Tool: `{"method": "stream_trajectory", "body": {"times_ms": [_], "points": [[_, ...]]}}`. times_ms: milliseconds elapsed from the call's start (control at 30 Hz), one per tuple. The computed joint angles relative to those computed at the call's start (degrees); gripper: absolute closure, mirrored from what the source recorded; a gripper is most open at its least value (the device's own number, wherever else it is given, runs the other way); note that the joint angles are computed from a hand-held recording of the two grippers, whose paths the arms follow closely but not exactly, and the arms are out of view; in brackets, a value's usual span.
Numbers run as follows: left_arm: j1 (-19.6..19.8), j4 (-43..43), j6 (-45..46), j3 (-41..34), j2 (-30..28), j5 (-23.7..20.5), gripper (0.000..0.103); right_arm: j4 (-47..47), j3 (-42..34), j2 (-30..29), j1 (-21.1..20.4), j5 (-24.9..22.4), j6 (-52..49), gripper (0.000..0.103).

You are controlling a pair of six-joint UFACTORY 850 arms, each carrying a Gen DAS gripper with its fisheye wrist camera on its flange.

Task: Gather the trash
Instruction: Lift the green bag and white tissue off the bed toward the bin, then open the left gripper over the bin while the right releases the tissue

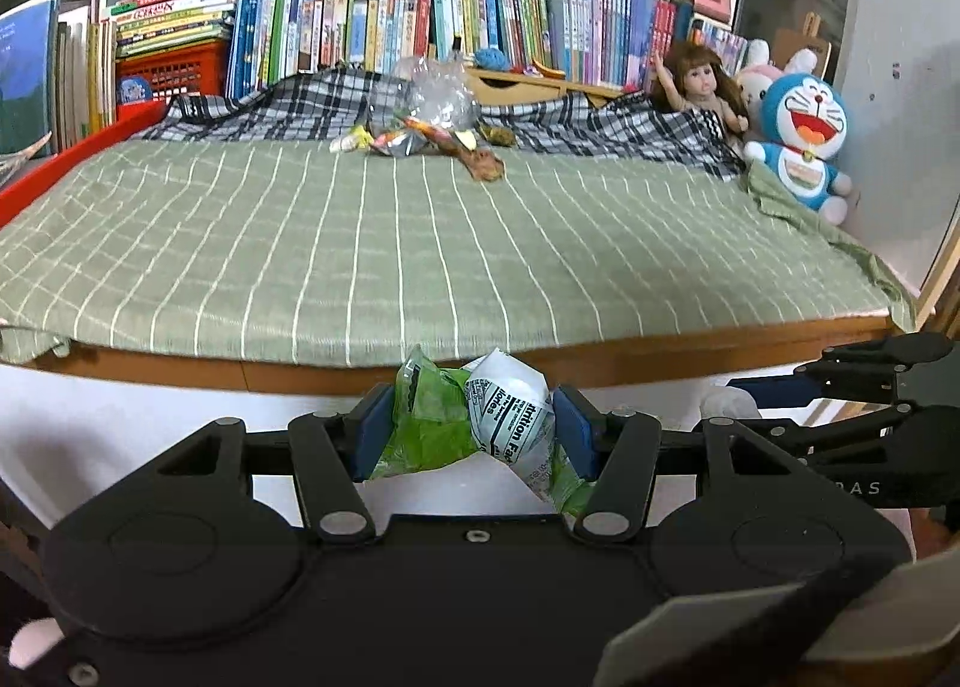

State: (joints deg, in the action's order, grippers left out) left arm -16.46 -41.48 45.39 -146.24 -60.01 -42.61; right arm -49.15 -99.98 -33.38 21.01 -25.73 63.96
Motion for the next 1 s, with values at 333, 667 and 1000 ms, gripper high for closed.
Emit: {"method": "stream_trajectory", "body": {"times_ms": [333,667,1000], "points": [[-0.42,5.22,-4.45,-0.88,-2.25,-3.14,0.047,9.74,-0.22,-1.19,0.10,-1.36,-8.31,0.055],[-1.40,10.82,-8.05,-0.10,-3.92,-6.14,0.047,21.06,-3.33,-4.65,0.22,-3.09,-20.07,0.054],[-1.74,15.71,-13.23,-8.54,-9.88,-11.06,0.044,28.77,-5.98,-7.38,0.01,-4.74,-28.23,0.043]]}}
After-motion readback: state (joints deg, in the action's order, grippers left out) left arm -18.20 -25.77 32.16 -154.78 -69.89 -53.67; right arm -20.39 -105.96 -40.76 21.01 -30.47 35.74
